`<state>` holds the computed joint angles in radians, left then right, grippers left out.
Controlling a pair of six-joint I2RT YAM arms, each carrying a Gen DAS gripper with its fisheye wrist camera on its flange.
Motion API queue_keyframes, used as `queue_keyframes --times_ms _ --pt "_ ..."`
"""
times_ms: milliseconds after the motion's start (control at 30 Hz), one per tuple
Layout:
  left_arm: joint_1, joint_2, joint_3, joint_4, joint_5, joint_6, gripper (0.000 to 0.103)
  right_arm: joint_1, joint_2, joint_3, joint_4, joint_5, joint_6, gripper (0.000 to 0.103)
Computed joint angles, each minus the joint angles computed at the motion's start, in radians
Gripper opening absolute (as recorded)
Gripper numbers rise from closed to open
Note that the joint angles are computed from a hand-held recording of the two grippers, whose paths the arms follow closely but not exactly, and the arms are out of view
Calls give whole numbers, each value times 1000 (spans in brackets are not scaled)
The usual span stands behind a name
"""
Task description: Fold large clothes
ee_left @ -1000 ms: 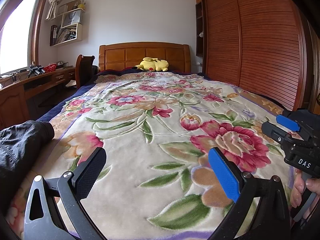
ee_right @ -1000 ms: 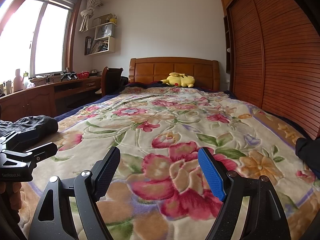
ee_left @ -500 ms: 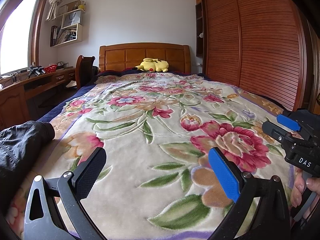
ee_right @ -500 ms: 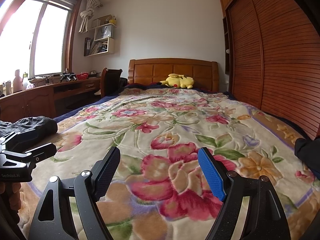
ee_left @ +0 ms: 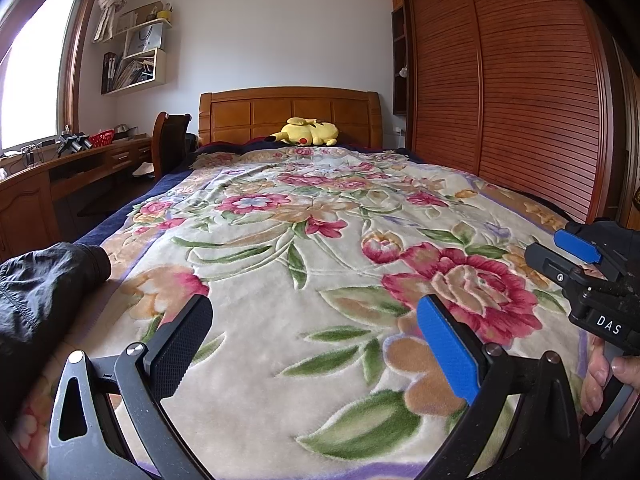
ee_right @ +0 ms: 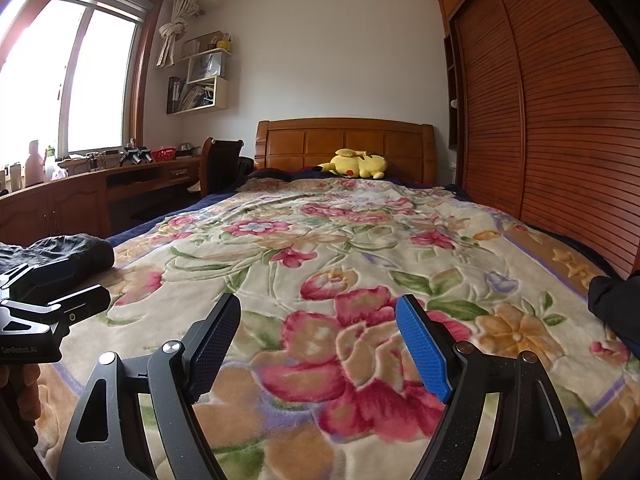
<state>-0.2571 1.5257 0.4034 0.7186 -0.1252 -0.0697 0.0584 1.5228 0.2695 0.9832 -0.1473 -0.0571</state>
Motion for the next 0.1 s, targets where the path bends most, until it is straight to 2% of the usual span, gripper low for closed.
queue_keyframes --times_ms 100 --pt "0 1 0 1 -1 1 102 -1 2 3 1 -1 -1 82"
